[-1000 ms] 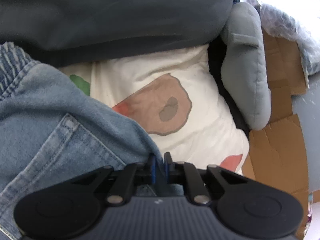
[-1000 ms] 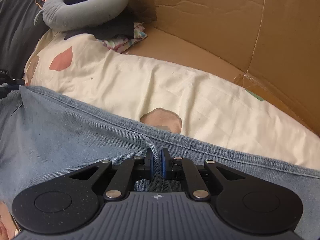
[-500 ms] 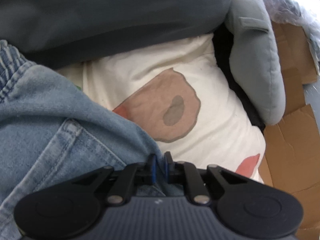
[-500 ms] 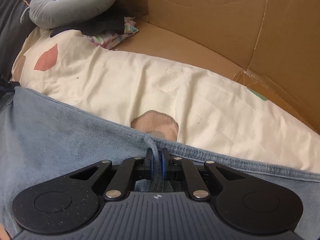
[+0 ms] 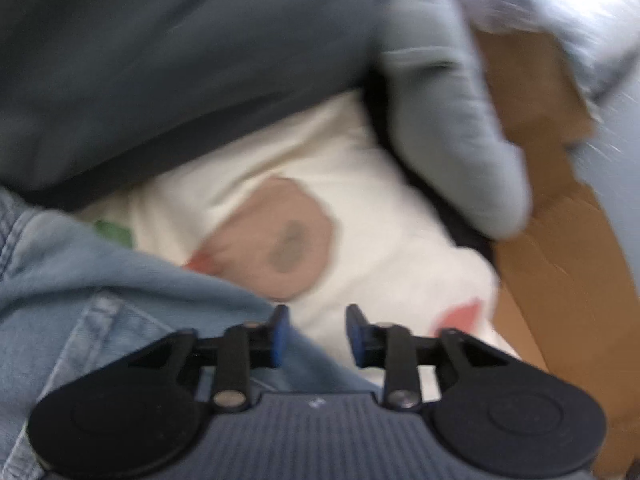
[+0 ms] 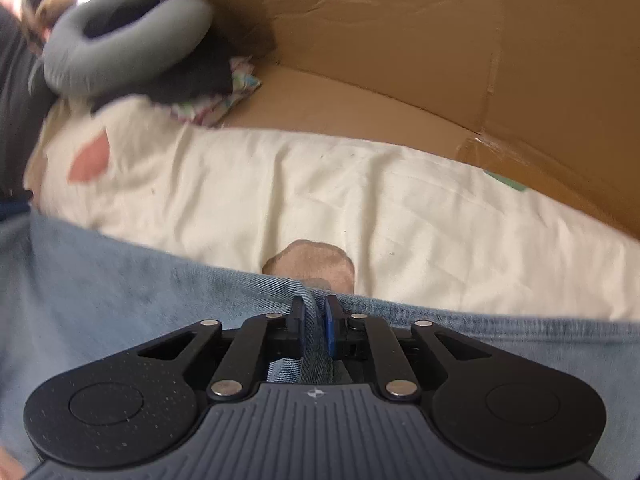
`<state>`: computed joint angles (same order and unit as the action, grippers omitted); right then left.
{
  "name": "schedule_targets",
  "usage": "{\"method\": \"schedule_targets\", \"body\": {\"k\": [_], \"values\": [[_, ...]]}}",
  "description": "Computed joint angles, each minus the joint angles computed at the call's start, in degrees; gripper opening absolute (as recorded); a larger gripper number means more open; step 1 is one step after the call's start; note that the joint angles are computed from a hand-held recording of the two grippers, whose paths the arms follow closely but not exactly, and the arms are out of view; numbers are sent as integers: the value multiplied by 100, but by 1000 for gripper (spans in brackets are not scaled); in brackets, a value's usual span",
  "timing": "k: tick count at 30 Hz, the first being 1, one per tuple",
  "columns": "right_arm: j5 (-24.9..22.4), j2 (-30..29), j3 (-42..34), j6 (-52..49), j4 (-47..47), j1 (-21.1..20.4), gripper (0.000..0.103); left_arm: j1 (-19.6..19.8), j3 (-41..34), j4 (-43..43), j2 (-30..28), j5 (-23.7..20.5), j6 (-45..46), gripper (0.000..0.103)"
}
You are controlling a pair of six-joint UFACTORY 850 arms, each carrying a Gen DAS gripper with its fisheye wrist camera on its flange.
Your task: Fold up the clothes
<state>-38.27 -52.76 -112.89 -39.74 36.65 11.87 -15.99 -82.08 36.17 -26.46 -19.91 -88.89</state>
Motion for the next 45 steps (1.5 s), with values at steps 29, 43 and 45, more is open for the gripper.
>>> {"method": "schedule_targets", "body": {"k": [29, 43, 45], "values": [[161, 2102, 2599, -2482, 1201, -792, 58, -1579, -802, -2094, -425, -233, 3353, 66], [50, 3133, 3940, -2679, 745, -1110, 57, -2208, -985, -4543, -638, -35, 5104, 66], [-50, 3274, 4106, -2875, 680, -1158, 57, -2281, -1058, -5197, -748, -98, 5700, 66]]}}
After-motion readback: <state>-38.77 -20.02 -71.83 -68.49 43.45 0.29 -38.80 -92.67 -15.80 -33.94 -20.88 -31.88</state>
